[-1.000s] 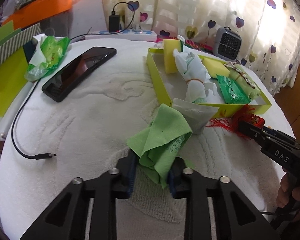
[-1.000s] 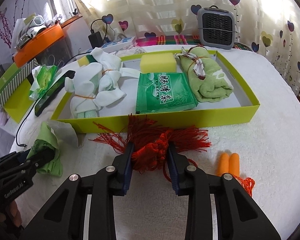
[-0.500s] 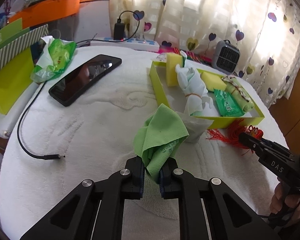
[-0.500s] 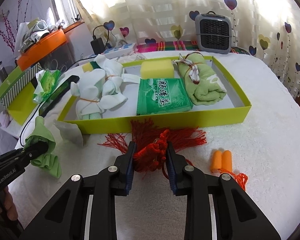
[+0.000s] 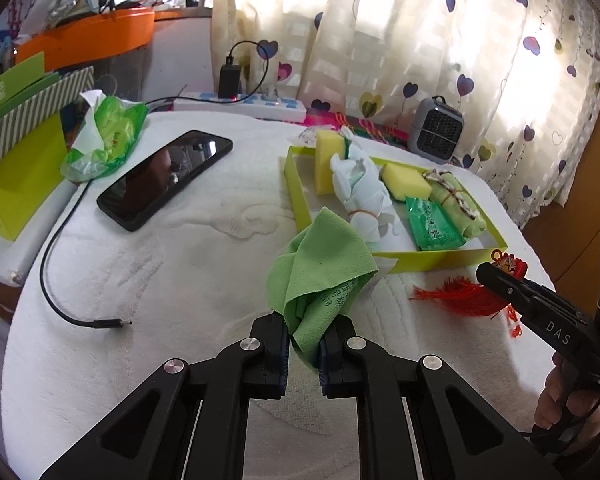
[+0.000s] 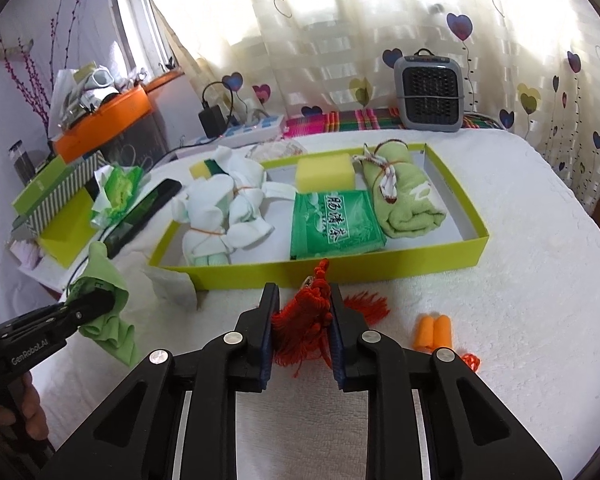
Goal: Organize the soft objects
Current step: 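Close the right gripper on the red tassel and lift it, then carry the green cloth with the left gripper while the right gripper carries the tassel over the box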
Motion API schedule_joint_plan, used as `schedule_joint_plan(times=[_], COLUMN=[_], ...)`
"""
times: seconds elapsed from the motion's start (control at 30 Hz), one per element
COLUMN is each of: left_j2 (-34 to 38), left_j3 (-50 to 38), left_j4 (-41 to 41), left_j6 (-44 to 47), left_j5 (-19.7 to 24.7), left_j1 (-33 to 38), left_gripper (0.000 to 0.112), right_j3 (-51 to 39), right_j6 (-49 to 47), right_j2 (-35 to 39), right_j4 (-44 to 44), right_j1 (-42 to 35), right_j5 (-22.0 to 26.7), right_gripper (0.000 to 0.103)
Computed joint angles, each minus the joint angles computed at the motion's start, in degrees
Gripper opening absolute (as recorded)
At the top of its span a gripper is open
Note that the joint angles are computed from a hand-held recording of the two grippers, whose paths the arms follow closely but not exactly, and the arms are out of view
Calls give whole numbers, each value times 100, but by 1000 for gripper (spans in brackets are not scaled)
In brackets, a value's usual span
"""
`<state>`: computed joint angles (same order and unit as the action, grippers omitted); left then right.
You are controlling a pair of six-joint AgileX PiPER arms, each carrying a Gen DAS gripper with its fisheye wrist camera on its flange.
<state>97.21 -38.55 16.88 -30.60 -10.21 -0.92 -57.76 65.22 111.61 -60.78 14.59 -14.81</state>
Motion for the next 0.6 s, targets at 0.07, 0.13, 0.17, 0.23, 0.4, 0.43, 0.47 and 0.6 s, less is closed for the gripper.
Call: schedule_joint_plan(times=[0.07, 0.13, 0.17, 0.23, 0.4, 0.43, 0.47, 0.6], left_j2=[-23, -64, -77, -120, -213, -224, -233, -242], left_j3=[-20, -32, -55, -76, -166, -197, -229, -395], left_j4=[287, 440, 505, 584, 1252, 1363, 1400, 1794], left_j6=[-269, -414, -471, -536, -1153, -1246, -1268, -1607], left_j5=[4, 10, 28, 37, 44, 51, 67, 135], left_j1=[11, 3, 1, -15, -25, -38, -61, -129], left_gripper=[10, 10, 10, 10, 10, 10, 10, 10], right_j3=[26, 11, 12, 13, -71, -95, -118, -260], right_j6=[108, 460, 531, 627, 1119, 1188, 1281, 1716], right_j2=[-51, -86, -106, -170, -278, -295, -306, -350], right_j4=[-118, -484, -557, -680, -1183, -1258, -1359, -1821], right_j1=[-31, -104, -125, -174, -294, -317, -341, -420], right_j5=[-66, -180, -216, -275, -439, -468, -493, -602], right_gripper=[22, 20, 20, 20, 19, 19, 19, 19])
